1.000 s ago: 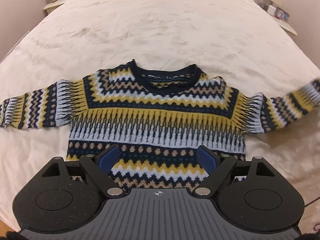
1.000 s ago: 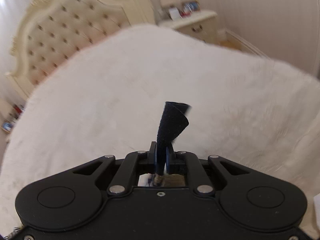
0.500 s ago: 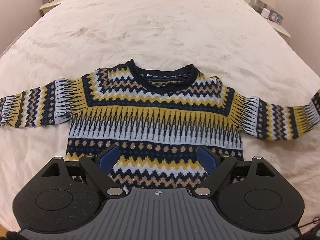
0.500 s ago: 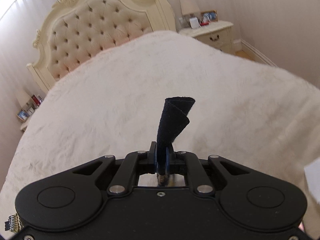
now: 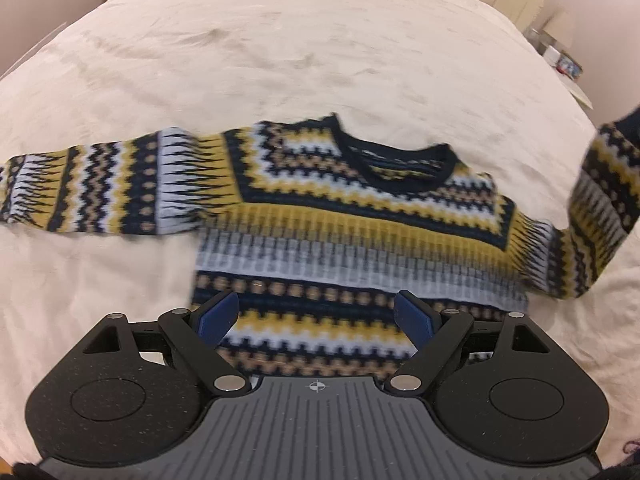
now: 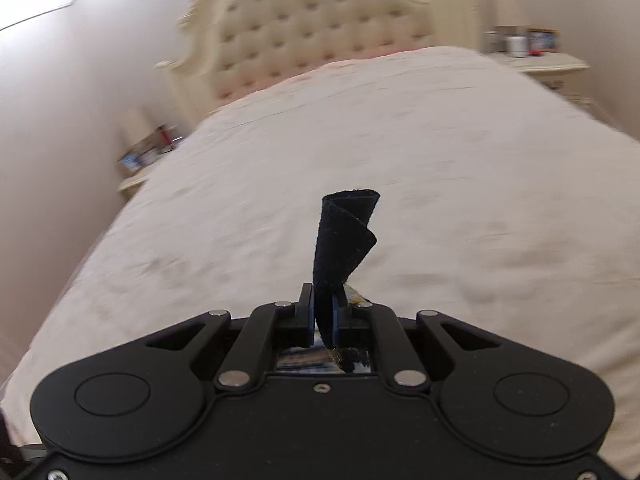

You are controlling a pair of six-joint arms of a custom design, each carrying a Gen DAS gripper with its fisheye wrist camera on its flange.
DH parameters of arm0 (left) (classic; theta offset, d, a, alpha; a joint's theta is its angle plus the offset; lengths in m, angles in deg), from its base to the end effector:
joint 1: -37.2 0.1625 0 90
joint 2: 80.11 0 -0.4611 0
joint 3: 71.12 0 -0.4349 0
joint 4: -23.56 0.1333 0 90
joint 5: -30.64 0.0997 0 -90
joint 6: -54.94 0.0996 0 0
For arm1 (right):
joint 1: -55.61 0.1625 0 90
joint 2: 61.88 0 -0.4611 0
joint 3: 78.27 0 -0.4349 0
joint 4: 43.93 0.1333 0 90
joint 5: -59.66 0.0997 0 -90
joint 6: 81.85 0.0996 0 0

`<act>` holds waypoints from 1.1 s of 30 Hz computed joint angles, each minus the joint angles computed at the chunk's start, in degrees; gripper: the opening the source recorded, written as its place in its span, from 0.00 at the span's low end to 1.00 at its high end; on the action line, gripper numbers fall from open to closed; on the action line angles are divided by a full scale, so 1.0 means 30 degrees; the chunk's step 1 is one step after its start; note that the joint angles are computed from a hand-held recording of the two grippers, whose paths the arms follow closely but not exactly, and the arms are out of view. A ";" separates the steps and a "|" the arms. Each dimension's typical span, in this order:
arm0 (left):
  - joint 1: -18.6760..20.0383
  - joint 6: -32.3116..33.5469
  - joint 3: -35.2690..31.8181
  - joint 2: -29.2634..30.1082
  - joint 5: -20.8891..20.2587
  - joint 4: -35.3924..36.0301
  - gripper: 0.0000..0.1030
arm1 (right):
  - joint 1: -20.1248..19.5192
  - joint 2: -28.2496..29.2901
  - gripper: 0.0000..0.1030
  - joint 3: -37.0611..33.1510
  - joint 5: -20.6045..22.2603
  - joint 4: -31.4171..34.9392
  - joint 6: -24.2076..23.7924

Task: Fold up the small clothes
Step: 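Lay the sleeve across the chest and open the right gripper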

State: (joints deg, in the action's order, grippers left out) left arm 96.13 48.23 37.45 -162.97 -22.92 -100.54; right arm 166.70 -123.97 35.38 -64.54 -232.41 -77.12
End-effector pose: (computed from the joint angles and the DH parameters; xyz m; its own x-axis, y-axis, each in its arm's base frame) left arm -0.1239 -0.5785 0.3666 -0.7884 0.2396 -0.5665 0.4213 0.8814 -0.2136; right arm 0.2932 -0.5455 0.2459 -0.9365 0.1377 0.3224 -0.1691 0.6281 -0.7596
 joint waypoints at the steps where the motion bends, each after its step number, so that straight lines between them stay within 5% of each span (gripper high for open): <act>1: 0.0207 0.0135 -0.0165 -0.0007 -0.0001 0.0011 0.82 | 0.0133 0.0561 0.14 -0.0370 0.0330 0.0049 0.0071; 9: 0.1904 0.1372 -0.1285 0.0031 0.0044 0.0002 0.84 | 0.0664 0.4426 0.15 -0.2597 0.2254 0.0711 0.0398; 18: 0.3183 0.3248 -0.2556 0.0723 -0.0631 0.0350 0.87 | 0.1587 0.7604 0.25 -0.4081 0.2209 0.2358 0.0448; 19: 0.3282 0.3471 -0.2676 0.0844 -0.0774 0.0361 0.87 | 0.1689 0.7798 0.26 -0.4295 0.2114 0.2732 0.0442; 21: 0.3451 0.3879 -0.2939 0.1109 -0.1032 0.0482 0.87 | 0.1936 0.8011 0.52 -0.4312 0.1871 0.3100 0.0571; 23: 0.3579 0.4263 -0.3085 0.1341 -0.1255 0.0538 0.87 | 0.2207 0.8324 0.58 -0.4292 0.1493 0.3028 0.0937; 33: 0.4000 0.6516 -0.3031 0.2740 -0.2803 -0.0595 0.87 | 0.2363 0.6969 0.59 -0.1869 -0.0800 0.4200 0.5206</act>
